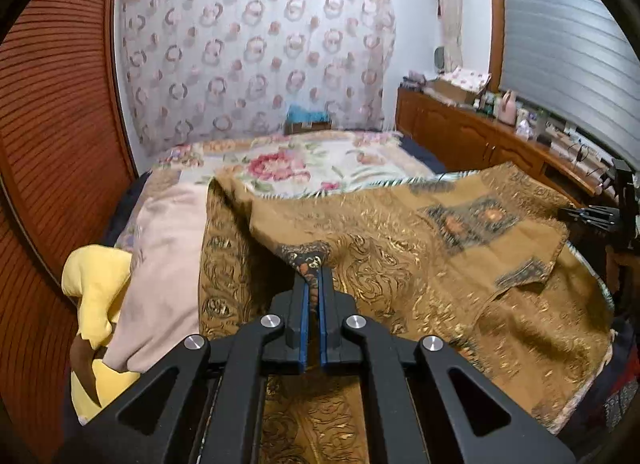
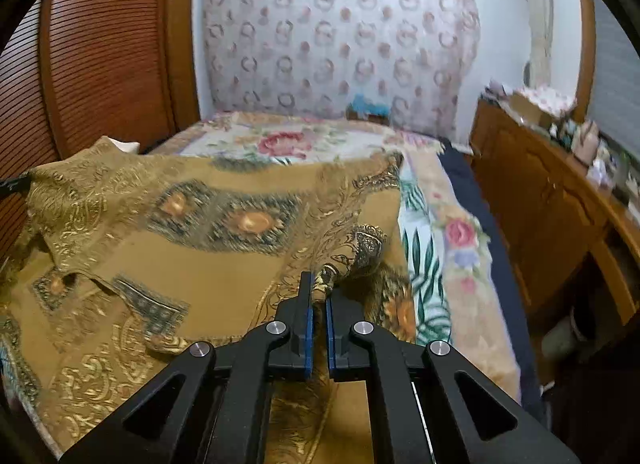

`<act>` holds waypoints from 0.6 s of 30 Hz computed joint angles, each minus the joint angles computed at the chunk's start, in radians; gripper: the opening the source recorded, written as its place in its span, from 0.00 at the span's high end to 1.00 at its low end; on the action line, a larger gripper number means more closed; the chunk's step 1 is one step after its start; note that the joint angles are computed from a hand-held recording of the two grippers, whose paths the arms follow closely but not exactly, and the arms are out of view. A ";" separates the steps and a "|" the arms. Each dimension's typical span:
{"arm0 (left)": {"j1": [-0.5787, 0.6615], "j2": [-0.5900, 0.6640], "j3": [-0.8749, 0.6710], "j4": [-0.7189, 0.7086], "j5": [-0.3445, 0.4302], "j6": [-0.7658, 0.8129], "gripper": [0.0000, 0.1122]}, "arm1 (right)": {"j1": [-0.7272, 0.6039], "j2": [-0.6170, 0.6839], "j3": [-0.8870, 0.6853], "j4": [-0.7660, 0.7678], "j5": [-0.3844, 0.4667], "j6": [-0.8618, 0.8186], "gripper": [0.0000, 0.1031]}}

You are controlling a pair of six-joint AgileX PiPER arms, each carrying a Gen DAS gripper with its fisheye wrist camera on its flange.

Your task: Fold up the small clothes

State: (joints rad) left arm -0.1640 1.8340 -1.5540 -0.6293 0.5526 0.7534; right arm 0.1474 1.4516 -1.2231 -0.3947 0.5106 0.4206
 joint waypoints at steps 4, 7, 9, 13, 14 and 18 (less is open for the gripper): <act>0.026 -0.051 0.024 -0.102 0.017 0.074 0.96 | 0.035 -0.060 -0.001 0.005 0.025 -0.019 0.96; 0.063 -0.090 0.045 -0.185 0.052 0.134 0.96 | 0.055 -0.123 0.019 0.007 0.042 -0.024 0.97; 0.083 -0.122 0.077 -0.221 0.063 0.167 0.96 | 0.072 -0.176 0.035 0.009 0.064 -0.029 0.97; 0.141 -0.181 0.154 -0.281 0.095 0.229 0.96 | 0.101 -0.303 0.106 0.045 0.109 -0.052 0.97; 0.159 -0.196 0.182 -0.294 0.101 0.250 0.96 | 0.112 -0.331 0.128 0.041 0.121 -0.046 0.97; 0.207 -0.252 0.285 -0.329 0.106 0.313 0.96 | 0.162 -0.433 0.199 0.026 0.184 -0.029 0.97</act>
